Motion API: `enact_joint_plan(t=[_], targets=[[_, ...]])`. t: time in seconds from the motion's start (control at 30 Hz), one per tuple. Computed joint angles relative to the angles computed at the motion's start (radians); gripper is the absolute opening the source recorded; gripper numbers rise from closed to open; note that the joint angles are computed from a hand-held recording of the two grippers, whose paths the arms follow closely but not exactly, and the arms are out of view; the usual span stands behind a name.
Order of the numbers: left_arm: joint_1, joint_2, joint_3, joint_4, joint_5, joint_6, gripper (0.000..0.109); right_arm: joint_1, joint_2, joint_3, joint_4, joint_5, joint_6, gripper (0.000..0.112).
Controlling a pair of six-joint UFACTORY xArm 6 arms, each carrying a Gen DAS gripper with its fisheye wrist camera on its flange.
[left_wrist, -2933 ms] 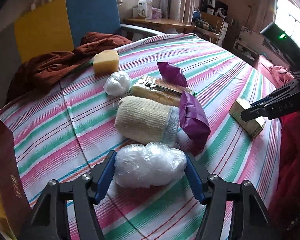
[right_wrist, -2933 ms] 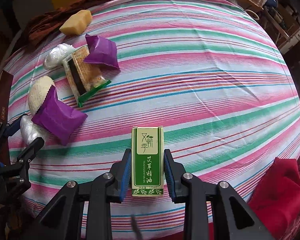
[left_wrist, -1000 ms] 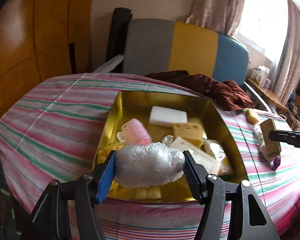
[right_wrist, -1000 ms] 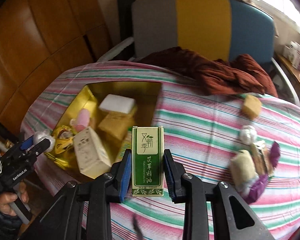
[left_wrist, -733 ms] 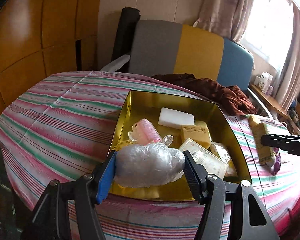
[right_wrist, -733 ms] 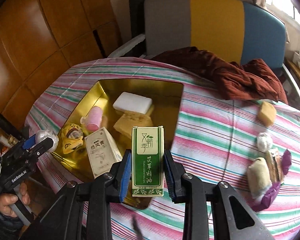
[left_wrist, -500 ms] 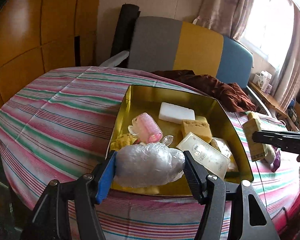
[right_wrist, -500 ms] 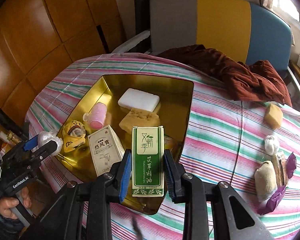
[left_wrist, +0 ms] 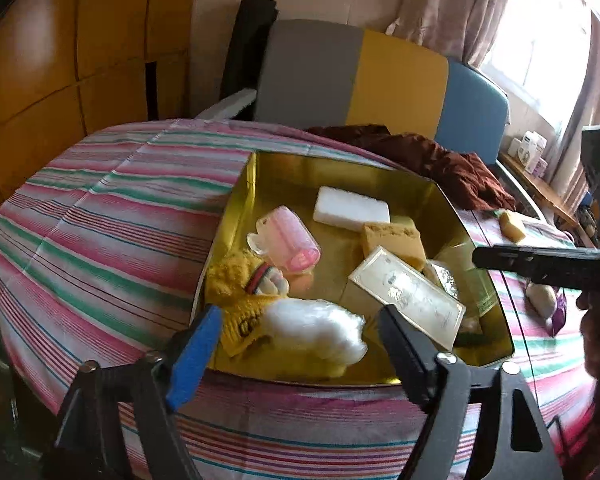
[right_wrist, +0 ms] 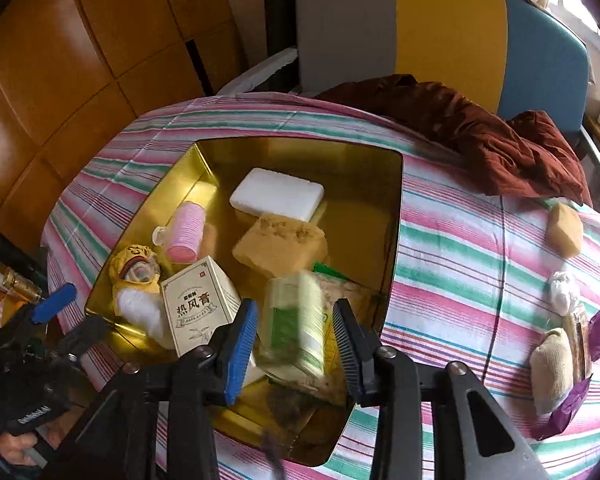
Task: Organize objects
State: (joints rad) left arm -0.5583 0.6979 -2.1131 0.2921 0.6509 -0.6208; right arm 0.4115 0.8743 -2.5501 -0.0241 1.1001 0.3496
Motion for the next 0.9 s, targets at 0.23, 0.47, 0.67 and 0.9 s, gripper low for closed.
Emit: enact_joint_plan(t=[0.23,0.47,0.67,0.9], targets=[[-0.006,-0.011,-0.011,0.072,0.013,-0.047,0.082,0.006,-0.125,0.223,-0.012,-0.088,0.021,0.041],[-0.017,-0.022,-0.017,0.118,0.04,-0.074,0.082,0.021,-0.21,0.36,-0.055,-0.152,0.06,0.043],[-0.031,-0.036,-0.009,0.163,0.049,-0.093,0.082,0.035,-0.254,0.427,-0.09,-0.192,0.086,0.043],[-0.04,-0.048,-0.002,0.177,0.042,-0.089,0.082,0.04,-0.304,0.5,-0.127,-0.233,0.116,0.043]])
